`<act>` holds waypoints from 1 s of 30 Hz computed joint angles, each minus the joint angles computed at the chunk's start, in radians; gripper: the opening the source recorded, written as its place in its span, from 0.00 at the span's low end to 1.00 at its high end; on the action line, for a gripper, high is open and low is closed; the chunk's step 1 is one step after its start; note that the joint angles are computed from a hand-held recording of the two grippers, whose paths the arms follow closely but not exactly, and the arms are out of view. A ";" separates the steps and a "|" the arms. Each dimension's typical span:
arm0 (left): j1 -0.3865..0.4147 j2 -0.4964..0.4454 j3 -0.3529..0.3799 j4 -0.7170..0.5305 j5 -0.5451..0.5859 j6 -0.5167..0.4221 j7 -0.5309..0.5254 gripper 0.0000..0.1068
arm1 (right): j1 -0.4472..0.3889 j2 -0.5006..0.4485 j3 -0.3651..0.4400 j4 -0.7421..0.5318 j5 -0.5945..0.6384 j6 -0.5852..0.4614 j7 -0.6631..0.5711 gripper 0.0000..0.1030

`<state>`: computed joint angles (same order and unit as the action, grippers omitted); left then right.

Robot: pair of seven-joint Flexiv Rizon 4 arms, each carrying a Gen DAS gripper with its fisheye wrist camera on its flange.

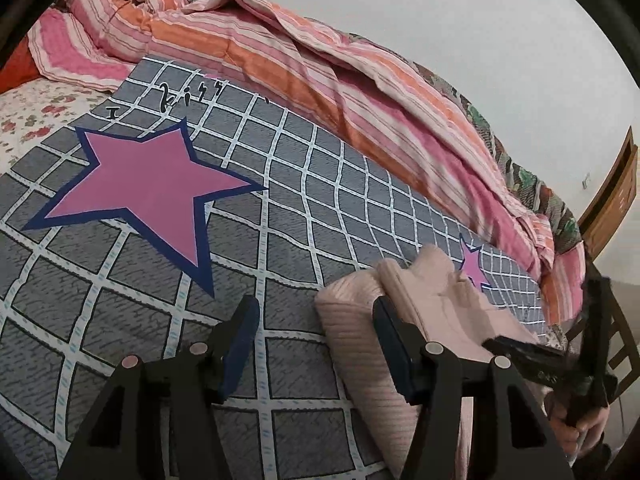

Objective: Fold small clothes

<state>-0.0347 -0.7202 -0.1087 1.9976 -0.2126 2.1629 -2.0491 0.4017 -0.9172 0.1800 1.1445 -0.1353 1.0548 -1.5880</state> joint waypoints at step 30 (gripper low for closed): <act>-0.166 0.100 -0.031 0.246 -0.018 0.136 -0.188 0.54 | -0.053 0.308 -0.046 0.731 -0.213 0.584 0.068 0.40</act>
